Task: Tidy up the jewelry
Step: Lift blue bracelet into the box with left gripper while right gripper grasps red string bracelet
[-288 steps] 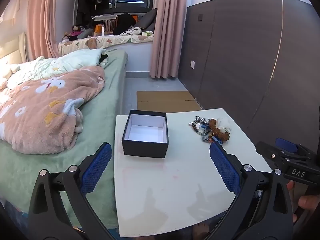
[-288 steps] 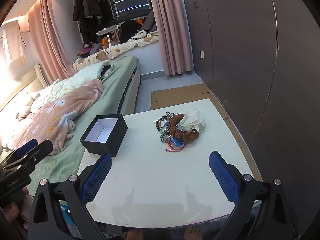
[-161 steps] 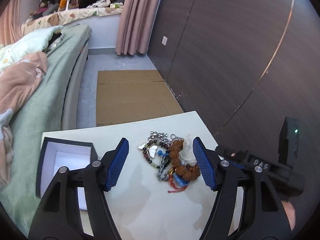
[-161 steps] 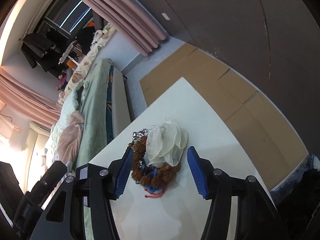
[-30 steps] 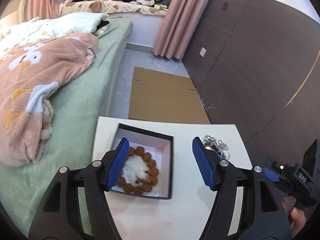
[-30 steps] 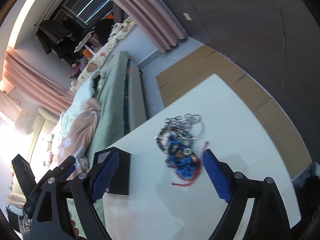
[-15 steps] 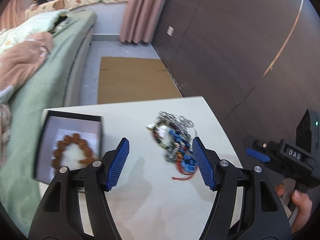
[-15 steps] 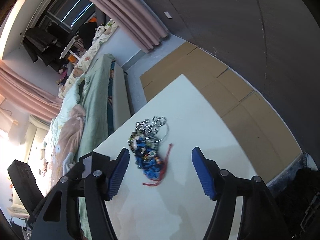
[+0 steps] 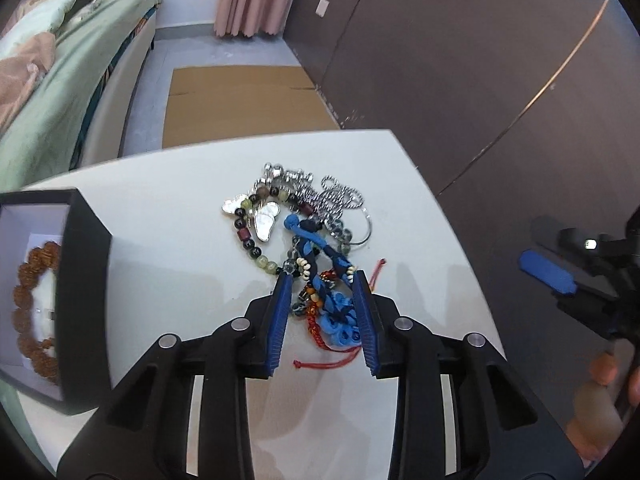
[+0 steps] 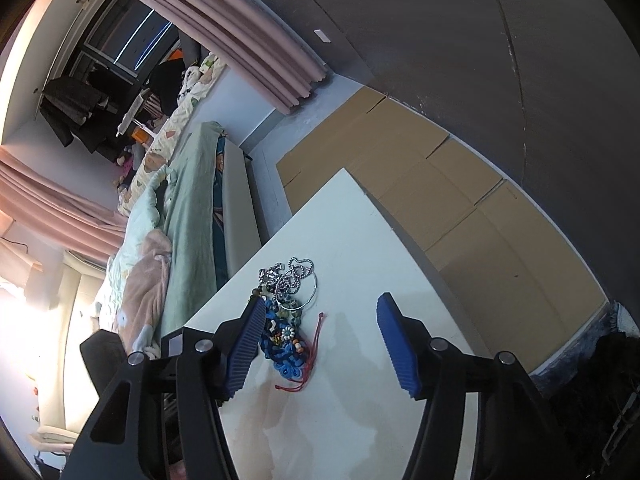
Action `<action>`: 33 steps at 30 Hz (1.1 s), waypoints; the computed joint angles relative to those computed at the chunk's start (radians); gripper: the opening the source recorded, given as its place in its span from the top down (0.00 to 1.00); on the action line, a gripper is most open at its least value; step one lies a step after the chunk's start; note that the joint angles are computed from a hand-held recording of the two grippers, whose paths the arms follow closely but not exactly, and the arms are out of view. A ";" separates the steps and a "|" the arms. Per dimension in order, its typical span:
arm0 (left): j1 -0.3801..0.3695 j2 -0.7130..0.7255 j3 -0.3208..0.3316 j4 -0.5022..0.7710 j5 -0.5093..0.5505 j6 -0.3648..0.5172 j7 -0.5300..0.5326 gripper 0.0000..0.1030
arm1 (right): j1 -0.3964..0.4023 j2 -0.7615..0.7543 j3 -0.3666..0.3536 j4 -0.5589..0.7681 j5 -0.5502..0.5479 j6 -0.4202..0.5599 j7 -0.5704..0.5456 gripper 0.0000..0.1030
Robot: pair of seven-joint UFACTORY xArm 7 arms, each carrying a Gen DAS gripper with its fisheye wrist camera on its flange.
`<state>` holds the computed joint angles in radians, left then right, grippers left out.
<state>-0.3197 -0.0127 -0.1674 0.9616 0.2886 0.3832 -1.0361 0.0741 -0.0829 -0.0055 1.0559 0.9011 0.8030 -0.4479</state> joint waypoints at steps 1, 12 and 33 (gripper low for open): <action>0.001 0.003 0.002 -0.005 -0.025 -0.008 0.012 0.69 | 0.000 0.001 0.000 0.000 -0.001 0.001 0.000 0.44; 0.001 -0.014 0.008 -0.023 0.037 -0.033 -0.057 0.92 | 0.009 0.049 0.019 0.018 -0.040 0.052 0.001 0.61; 0.116 -0.221 -0.021 -0.184 -0.075 -0.134 0.034 0.92 | 0.120 0.083 0.113 0.002 -0.313 -0.034 0.138 0.72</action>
